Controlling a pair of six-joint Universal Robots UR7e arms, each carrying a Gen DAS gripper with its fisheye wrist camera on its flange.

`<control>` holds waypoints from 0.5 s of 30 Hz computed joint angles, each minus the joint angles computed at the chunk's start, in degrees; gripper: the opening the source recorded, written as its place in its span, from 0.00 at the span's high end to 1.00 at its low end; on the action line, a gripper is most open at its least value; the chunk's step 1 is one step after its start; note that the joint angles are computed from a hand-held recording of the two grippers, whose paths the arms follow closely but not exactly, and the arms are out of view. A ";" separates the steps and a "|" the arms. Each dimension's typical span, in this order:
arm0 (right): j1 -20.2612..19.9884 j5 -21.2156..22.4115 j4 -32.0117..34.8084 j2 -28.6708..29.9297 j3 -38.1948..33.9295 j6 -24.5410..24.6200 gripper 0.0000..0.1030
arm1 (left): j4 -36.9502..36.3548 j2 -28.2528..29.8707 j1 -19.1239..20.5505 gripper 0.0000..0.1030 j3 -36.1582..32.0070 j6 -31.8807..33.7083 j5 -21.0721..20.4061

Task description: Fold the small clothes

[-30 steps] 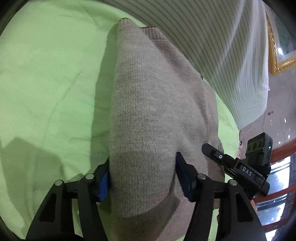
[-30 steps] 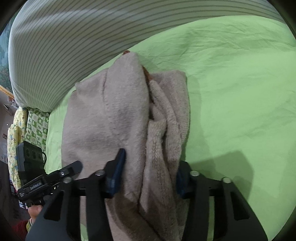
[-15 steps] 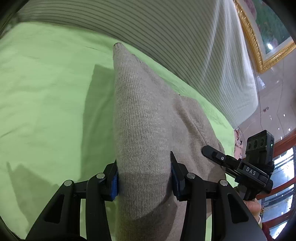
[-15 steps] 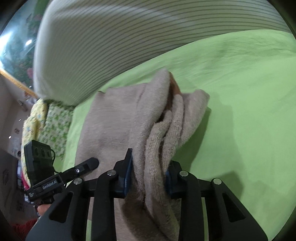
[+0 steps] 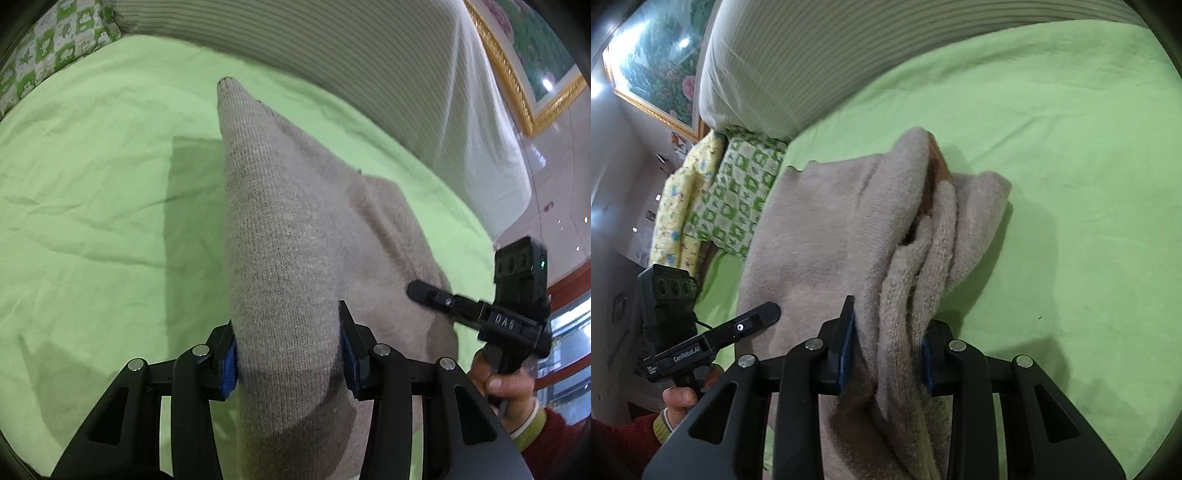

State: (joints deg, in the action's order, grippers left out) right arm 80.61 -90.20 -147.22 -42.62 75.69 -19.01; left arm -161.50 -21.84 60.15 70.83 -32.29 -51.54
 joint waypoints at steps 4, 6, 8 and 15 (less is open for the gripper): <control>-0.36 -2.04 0.31 -0.12 0.09 0.28 0.67 | -0.88 -0.04 0.73 0.51 0.77 0.52 -1.14; -0.20 -3.51 -0.92 -0.14 0.66 -0.50 0.64 | -0.19 0.69 0.99 0.49 -0.34 0.64 -1.20; 0.11 -5.21 -2.03 0.19 0.86 -1.53 0.62 | 0.19 1.25 1.32 0.45 -1.16 0.58 -1.28; 0.39 -6.93 -2.49 0.60 0.65 0.36 0.50 | 2.51 1.39 1.35 0.37 -1.93 -0.87 -0.03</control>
State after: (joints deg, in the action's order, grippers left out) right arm 81.00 -97.13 -149.71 -42.02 76.33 -18.64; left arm -158.99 -20.46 61.50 68.90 -33.15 -51.57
